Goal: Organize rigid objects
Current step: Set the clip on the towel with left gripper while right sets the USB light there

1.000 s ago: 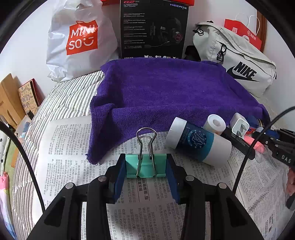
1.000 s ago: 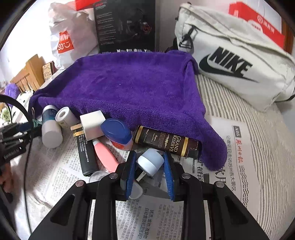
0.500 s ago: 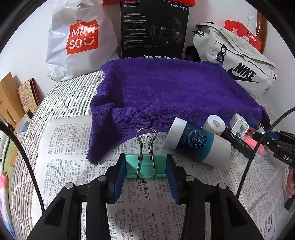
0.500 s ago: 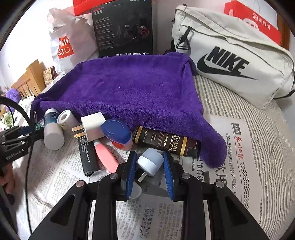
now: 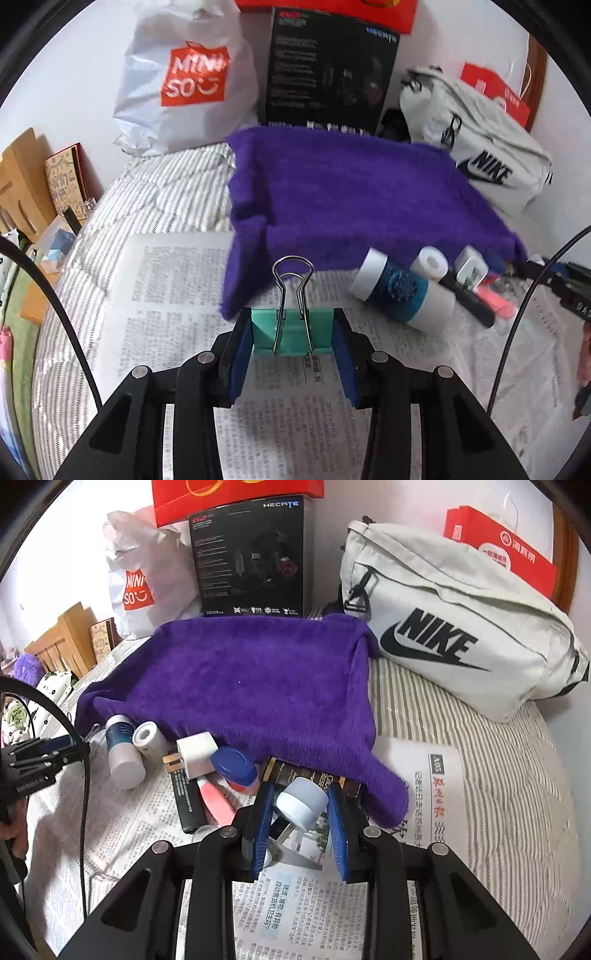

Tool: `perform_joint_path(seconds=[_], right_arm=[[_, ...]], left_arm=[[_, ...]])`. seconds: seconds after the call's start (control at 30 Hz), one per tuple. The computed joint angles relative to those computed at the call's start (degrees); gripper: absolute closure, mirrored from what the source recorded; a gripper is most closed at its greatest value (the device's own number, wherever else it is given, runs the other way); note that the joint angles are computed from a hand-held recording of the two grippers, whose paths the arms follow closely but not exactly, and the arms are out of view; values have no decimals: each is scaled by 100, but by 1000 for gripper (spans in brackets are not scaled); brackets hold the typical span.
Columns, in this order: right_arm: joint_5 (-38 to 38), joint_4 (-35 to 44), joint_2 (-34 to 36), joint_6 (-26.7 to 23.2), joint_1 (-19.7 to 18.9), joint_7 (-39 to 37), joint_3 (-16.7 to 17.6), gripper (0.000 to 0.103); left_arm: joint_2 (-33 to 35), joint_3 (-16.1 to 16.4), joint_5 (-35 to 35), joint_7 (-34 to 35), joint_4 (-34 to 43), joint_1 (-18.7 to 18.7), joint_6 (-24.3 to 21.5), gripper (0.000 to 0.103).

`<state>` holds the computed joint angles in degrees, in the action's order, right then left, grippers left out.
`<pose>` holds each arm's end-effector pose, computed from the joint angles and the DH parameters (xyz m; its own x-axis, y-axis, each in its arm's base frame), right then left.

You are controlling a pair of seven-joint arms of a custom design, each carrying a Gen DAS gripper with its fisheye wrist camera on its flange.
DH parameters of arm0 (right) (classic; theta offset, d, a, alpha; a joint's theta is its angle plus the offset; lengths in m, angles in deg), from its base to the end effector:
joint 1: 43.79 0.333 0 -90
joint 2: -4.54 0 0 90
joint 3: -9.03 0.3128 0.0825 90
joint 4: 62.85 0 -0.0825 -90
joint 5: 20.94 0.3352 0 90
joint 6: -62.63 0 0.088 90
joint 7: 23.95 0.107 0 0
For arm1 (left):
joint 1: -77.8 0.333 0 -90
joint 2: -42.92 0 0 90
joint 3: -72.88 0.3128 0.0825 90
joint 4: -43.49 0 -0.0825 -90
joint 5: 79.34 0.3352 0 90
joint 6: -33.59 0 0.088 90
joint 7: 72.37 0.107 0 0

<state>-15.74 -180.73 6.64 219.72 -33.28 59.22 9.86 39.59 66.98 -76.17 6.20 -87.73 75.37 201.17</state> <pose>0.5499 0.1065 0.5142 0.2451 -0.9695 -0.0071 -0.7729 -0.1909 -0.6052 0.5094 -0.0789 0.4829 -0.0254 -0.9967 0.0776 -0.7727 -0.0297 -0.6341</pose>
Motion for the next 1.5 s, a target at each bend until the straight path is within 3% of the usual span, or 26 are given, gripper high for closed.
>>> perform_joint_path(seconds=[0.2, 0.4, 0.87, 1.13, 1.5], right_arm=[[93, 218, 59, -74, 26, -169, 25, 74], [277, 652, 274, -189, 41, -321, 39, 74], [646, 2566, 1523, -622, -21, -637, -27, 74], [701, 3945, 2512, -1184, -46, -531, -72, 74], [320, 6344, 4116, -2542, 22, -100, -183, 74]], left_arm=[[-78, 106, -640, 628, 213, -111, -206, 64], [126, 36, -629, 790, 790, -49, -499, 64], [1367, -237, -609, 938, 2787, 243, -1146, 64], [2295, -411, -425, 866, 4013, 318, -1519, 64], [3669, -452, -184, 630, 5743, 248, -2422, 64]])
